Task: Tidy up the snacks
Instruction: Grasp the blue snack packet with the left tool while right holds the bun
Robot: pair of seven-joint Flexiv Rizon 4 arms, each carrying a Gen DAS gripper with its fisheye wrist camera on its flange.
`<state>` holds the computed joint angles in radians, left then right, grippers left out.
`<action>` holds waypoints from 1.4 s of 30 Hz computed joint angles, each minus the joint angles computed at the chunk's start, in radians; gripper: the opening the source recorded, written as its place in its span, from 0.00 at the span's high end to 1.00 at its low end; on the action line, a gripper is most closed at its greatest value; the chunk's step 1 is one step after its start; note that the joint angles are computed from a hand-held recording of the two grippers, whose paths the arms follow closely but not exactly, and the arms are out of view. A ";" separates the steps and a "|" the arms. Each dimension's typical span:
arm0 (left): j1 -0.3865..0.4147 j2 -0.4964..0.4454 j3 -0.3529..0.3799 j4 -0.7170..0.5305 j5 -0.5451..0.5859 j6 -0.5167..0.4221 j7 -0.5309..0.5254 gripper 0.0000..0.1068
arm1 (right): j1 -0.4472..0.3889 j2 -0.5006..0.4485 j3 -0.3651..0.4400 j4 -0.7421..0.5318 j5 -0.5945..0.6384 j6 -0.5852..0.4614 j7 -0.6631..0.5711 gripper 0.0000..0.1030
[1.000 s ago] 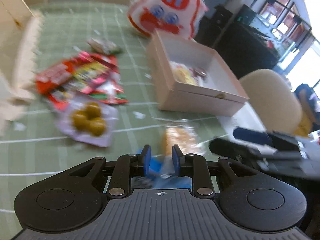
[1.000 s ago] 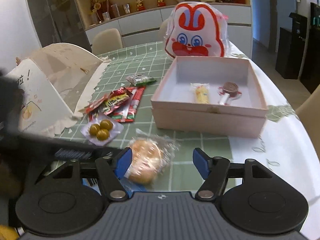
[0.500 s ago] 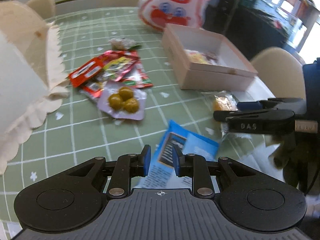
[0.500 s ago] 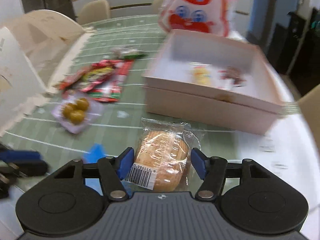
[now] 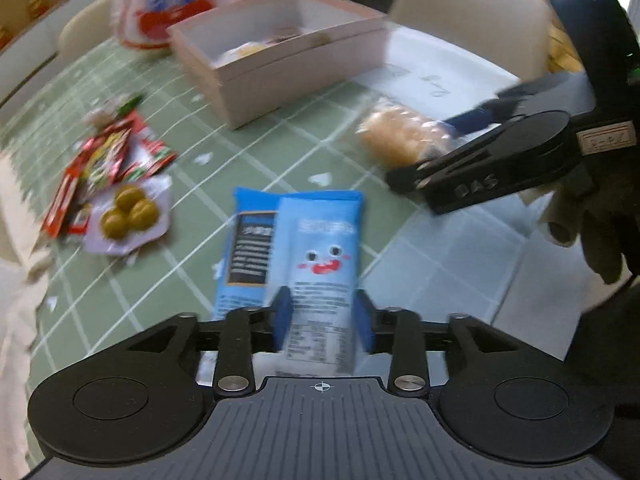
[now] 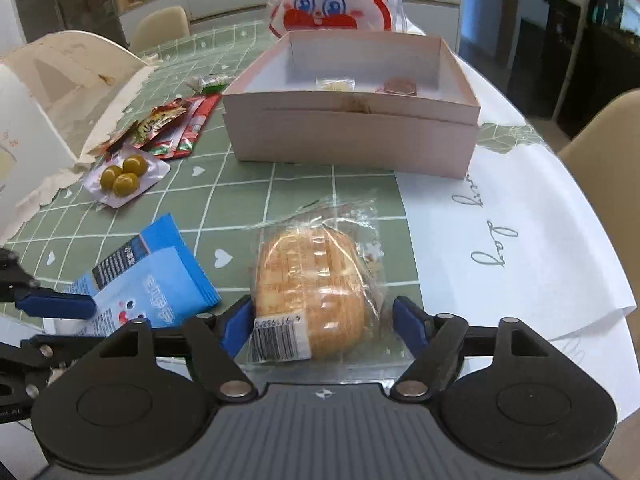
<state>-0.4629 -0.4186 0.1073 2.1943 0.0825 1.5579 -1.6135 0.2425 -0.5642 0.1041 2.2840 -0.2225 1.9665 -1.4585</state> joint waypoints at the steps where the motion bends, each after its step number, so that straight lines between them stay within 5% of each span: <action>1: 0.014 -0.003 -0.021 0.000 0.004 0.004 0.021 0.50 | 0.032 -0.001 -0.026 0.010 0.016 0.020 -0.021 0.25; 4: 0.089 -0.012 -0.117 0.012 -0.021 0.021 0.095 0.30 | 0.045 -0.011 -0.033 0.020 0.031 0.058 -0.051 0.23; 8: 0.115 -0.001 -0.150 0.042 -0.072 0.062 0.111 0.33 | 0.006 -0.021 -0.003 0.013 0.000 0.059 -0.058 0.18; 12: -0.019 -0.005 0.017 0.018 -0.067 0.051 0.062 0.35 | -0.007 -0.032 0.004 0.015 -0.013 0.079 -0.071 0.15; 14: -0.031 -0.011 0.044 0.005 -0.065 0.016 0.043 0.35 | -0.009 -0.034 0.006 0.016 -0.015 0.083 -0.073 0.14; 21: 0.107 -0.018 -0.109 0.020 -0.080 0.023 0.117 0.10 | -0.025 -0.044 0.016 0.021 -0.035 0.104 -0.083 0.09; 24: 0.134 -0.019 -0.146 0.042 -0.134 0.076 0.142 0.16 | -0.029 -0.050 0.018 0.024 -0.040 0.115 -0.086 0.05; 28: 0.013 -0.031 0.009 0.000 -0.101 0.028 0.083 0.21 | -0.007 -0.060 0.005 0.031 -0.013 0.149 -0.093 0.02; 35: 0.180 -0.043 -0.160 0.022 -0.161 0.046 0.119 0.13 | 0.020 -0.062 -0.010 0.039 0.026 0.167 -0.097 0.00; 42: 0.198 -0.056 -0.185 0.018 -0.206 0.082 0.091 0.20 | -0.096 -0.027 0.055 0.028 -0.119 0.051 -0.076 0.03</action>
<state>-0.2649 -0.4747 -0.0780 2.2127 -0.1239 1.6400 -1.5223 0.1463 -0.5909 0.1595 2.3118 -0.3413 2.0179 -1.5349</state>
